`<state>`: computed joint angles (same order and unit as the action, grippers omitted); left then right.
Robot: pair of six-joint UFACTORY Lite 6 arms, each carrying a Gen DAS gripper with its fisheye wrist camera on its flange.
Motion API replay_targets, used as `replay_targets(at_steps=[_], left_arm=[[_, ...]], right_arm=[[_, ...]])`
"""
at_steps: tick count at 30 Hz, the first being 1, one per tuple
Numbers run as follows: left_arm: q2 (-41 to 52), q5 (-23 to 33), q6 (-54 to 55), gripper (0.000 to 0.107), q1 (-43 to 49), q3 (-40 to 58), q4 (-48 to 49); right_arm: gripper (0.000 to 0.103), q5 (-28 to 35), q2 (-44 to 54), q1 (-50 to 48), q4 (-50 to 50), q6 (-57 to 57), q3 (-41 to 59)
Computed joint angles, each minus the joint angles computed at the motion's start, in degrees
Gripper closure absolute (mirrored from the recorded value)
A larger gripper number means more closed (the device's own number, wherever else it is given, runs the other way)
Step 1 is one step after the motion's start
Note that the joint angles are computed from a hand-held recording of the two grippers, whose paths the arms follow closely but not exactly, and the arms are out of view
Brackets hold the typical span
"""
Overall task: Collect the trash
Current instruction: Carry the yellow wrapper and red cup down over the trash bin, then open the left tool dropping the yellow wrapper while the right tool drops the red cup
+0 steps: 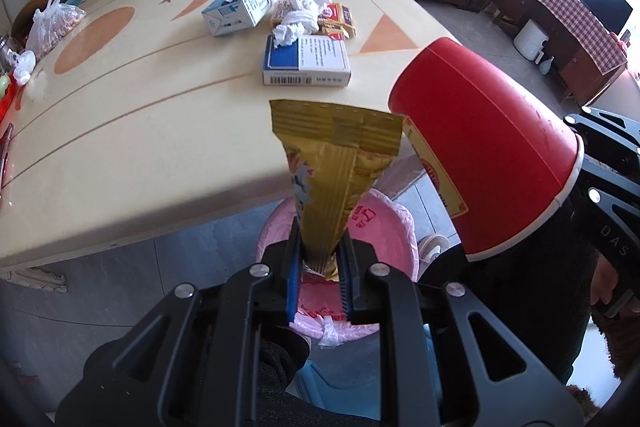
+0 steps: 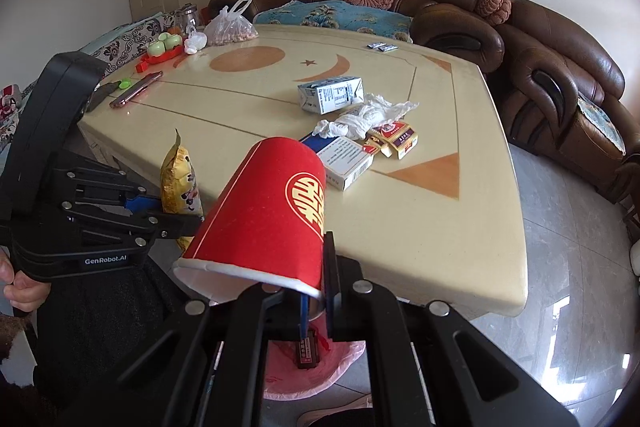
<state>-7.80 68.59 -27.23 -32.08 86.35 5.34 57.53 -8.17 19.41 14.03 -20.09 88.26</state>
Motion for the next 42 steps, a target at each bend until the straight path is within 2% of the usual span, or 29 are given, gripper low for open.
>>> replay_targets(at_steps=[8, 19, 22, 27, 34, 38, 42], left_arm=[[-2.64, -7.65, -3.63, 0.09, -4.26, -14.34, -3.13], [-0.87, -17.27, -1.82, 0.09, -3.55, -27.15, -8.99], [2.21, -18.63, -1.14, 0.09, -3.13, -27.73, -9.83], [8.0, -20.99, 5.46, 0.09, 0.52, -27.88, -16.64], [14.89, -23.23, 12.03, 0.09, 4.99, -28.7, -23.41], [20.37, -24.23, 11.84, 0.09, 6.04, -27.84, -24.05], [23.64, -25.71, 14.89, 0.09, 7.47, -28.16, -27.36]], right_arm=[[0.097, -2.55, -6.2, 0.1, -0.93, 2.81, -13.27], [0.097, -9.09, -6.12, -0.55, -1.55, 3.21, -25.94], [0.097, -10.61, -4.74, -1.31, -0.28, 2.18, -28.7], [0.097, -14.6, -1.21, -2.97, 2.64, -0.42, -32.94], [0.097, -18.71, 5.05, -3.43, 4.62, -3.32, -34.42], [0.097, -19.78, 9.36, -4.02, 5.8, -4.59, -33.81], [0.097, -21.63, 12.0, -2.65, 2.79, -2.22, -33.51]])
